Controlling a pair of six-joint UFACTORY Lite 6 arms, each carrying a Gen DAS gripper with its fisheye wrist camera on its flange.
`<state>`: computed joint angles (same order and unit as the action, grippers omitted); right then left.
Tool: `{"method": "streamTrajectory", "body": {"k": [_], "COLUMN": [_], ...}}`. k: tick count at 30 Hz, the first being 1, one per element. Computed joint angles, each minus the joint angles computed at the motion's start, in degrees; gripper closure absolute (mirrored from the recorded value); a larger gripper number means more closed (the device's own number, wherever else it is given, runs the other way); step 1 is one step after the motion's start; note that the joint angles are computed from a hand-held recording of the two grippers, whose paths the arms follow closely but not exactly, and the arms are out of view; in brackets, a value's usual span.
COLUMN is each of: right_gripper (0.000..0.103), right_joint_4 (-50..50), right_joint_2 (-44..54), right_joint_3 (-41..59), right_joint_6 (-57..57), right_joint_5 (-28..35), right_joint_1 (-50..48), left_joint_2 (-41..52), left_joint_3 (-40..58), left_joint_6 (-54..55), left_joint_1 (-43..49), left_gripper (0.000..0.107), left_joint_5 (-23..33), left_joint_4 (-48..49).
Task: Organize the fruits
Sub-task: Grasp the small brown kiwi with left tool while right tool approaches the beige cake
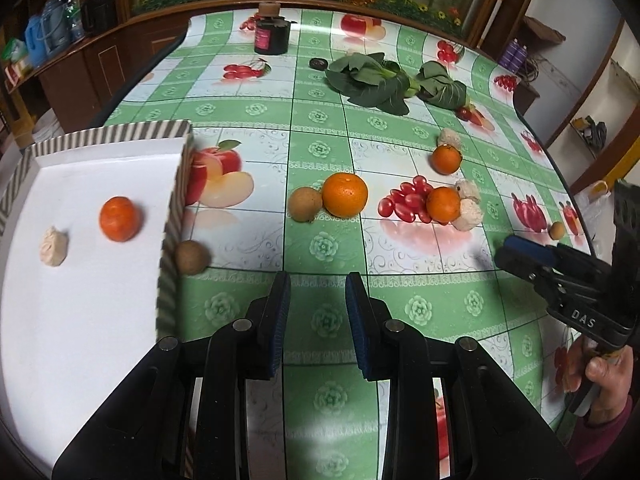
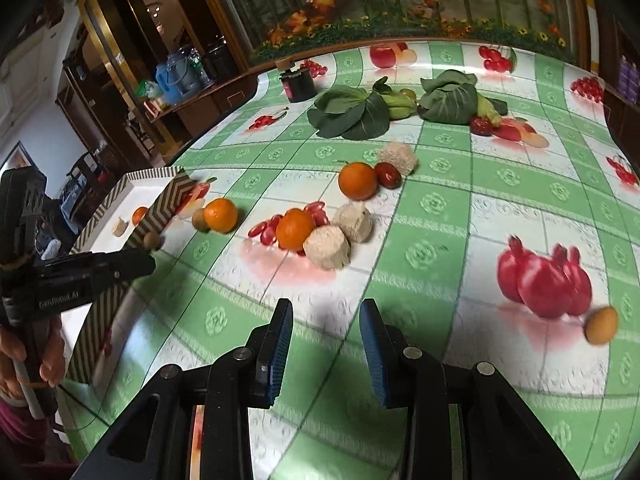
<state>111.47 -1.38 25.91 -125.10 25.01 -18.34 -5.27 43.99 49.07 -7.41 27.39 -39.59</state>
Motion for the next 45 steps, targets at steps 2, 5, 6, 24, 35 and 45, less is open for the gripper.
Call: {"method": "streamTrajectory", "body": {"k": [2,5,6,24,35,45], "right_gripper": [0.069,0.069,0.069,0.073,0.073,0.073], "right_joint_4": [4.08,8.31,10.50,25.85,14.49,10.25], "right_joint_2": [2.38,5.74,6.67,13.07,13.01,13.41], "right_joint_3": [1.85,4.65,5.54,11.72,11.48,12.05], "right_joint_6": [-2.96,-6.25,-7.99,-24.86,-14.33,-10.50], "right_joint_5": [-1.60,-2.96,-3.74,-6.67,-3.61,-2.62], "right_joint_1": [1.98,4.17,5.14,9.34,6.03,5.03], "left_joint_2": [1.99,3.97,4.99,15.87,21.47,22.24], "left_joint_3": [1.14,2.44,3.16,11.75,17.89,17.48], "left_joint_6": [0.17,0.48,0.42,-2.33,-1.28,10.67], "left_joint_1": [-0.18,-0.49,-0.59,-2.86,-4.53,-4.61], "left_gripper": [0.080,0.080,0.080,0.080,0.080,0.080], "left_joint_5": [-0.72,-1.26,-1.48,-3.24,-4.87,-6.51], "left_joint_4": [0.06,-0.15,-0.07,2.96,4.75,-2.96]}}
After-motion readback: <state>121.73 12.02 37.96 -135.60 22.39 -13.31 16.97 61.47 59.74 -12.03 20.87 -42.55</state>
